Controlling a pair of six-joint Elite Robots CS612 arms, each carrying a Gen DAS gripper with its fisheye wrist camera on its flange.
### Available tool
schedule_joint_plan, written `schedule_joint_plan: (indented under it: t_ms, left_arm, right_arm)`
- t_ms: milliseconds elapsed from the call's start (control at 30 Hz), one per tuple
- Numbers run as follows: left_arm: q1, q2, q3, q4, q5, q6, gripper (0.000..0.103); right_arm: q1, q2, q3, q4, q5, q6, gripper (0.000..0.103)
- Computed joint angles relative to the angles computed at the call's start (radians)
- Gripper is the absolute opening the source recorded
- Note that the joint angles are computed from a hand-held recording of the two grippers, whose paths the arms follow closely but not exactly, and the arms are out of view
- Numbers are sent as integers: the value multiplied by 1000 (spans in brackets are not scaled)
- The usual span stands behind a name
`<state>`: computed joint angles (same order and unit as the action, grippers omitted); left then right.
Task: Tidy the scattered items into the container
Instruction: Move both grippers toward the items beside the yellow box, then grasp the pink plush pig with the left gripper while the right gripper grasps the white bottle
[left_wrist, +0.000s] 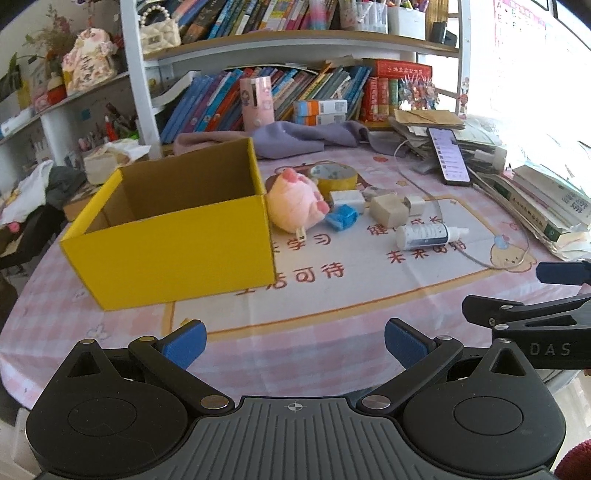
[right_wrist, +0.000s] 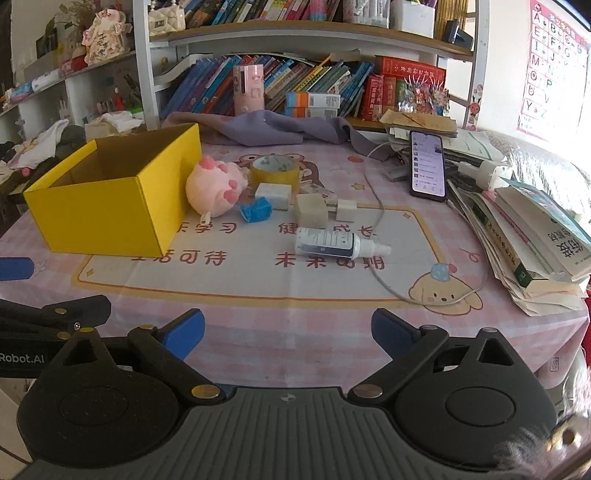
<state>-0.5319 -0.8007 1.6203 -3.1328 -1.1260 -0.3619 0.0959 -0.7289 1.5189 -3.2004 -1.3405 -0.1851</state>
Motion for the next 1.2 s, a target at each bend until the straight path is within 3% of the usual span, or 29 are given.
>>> schedule_joint_plan:
  t_ms: [333,600,900,1200]
  left_arm:
    - [12,65,-122,58,-42,15,103]
    - [12,111,-230,122,-14,-17,102]
    - [6,169,-373,245,50,-87,102]
    - [-3,239,-526,346,151,-72,102]
  right_arm:
    - [-16,55,-118,113,6,-28,86]
    - [-30,106,-249,233,58,-141,75]
    - [-44,175,-417,412,110,-393,66]
    - [-52,252,-573,592,189,-732,55]
